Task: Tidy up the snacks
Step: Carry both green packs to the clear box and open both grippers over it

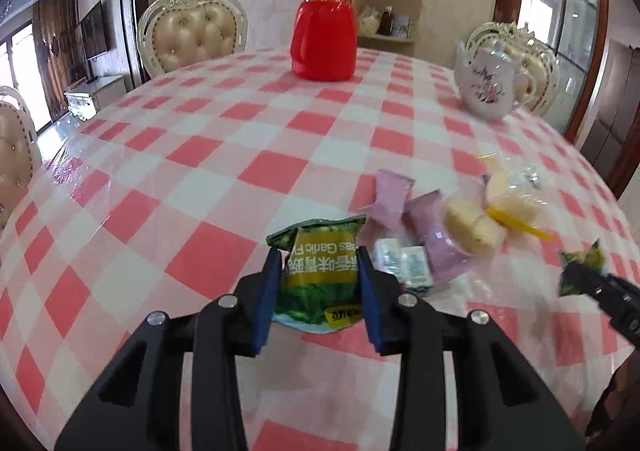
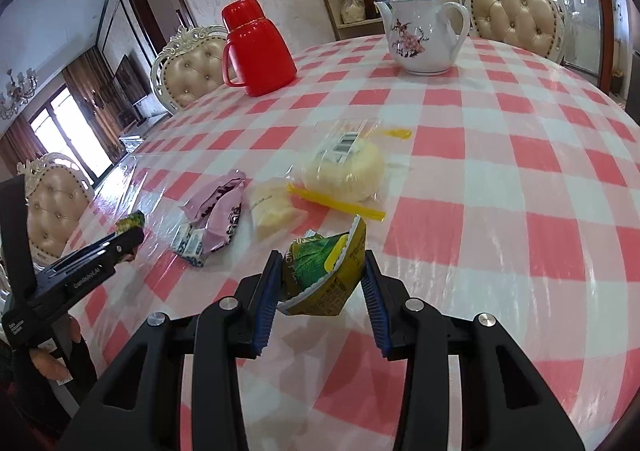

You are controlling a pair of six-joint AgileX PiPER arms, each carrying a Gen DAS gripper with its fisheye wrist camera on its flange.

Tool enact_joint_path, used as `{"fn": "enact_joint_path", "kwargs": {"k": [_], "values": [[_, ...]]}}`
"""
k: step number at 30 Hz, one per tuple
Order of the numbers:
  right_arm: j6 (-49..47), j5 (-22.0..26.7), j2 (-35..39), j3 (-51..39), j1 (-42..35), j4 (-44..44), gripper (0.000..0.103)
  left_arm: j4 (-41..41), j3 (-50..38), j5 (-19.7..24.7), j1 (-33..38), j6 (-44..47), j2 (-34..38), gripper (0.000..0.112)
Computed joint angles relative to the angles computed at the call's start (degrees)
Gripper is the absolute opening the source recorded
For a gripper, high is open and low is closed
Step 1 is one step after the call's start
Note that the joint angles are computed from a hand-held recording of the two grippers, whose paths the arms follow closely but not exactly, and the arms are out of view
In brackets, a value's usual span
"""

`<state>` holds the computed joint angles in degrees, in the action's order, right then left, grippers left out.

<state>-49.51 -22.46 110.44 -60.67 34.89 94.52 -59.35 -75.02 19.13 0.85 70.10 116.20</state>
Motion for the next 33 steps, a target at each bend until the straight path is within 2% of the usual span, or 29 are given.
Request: {"fn": "enact_joint_path", "kwargs": {"k": [4, 10, 15, 24, 33], "values": [[3.8, -0.1, 0.0, 1.0, 1.6, -2.0, 0.04, -4.8, 4.4, 3.3, 1.1, 4.2, -2.4, 0.037], [2.7, -1.2, 1.4, 0.1, 5.4, 0.2, 0.04, -13.8, 12.0, 4.3, 2.0, 14.7, -6.5, 0.038], [10.4, -3.6, 0.0, 2.6, 9.2, -4.7, 0.04, -21.2, 18.3, 6.0, 4.2, 23.0, -9.6, 0.038], [17.7, -8.3, -1.8, 5.7, 15.3, -5.8, 0.04, -34.2, 29.5, 7.9, 7.1, 38.4, -16.4, 0.038], [21.8, -12.9, -2.3, 7.2, 22.2, -4.5, 0.04, -37.8, 35.8, 11.8, 10.7, 44.8, -20.2, 0.038]]}}
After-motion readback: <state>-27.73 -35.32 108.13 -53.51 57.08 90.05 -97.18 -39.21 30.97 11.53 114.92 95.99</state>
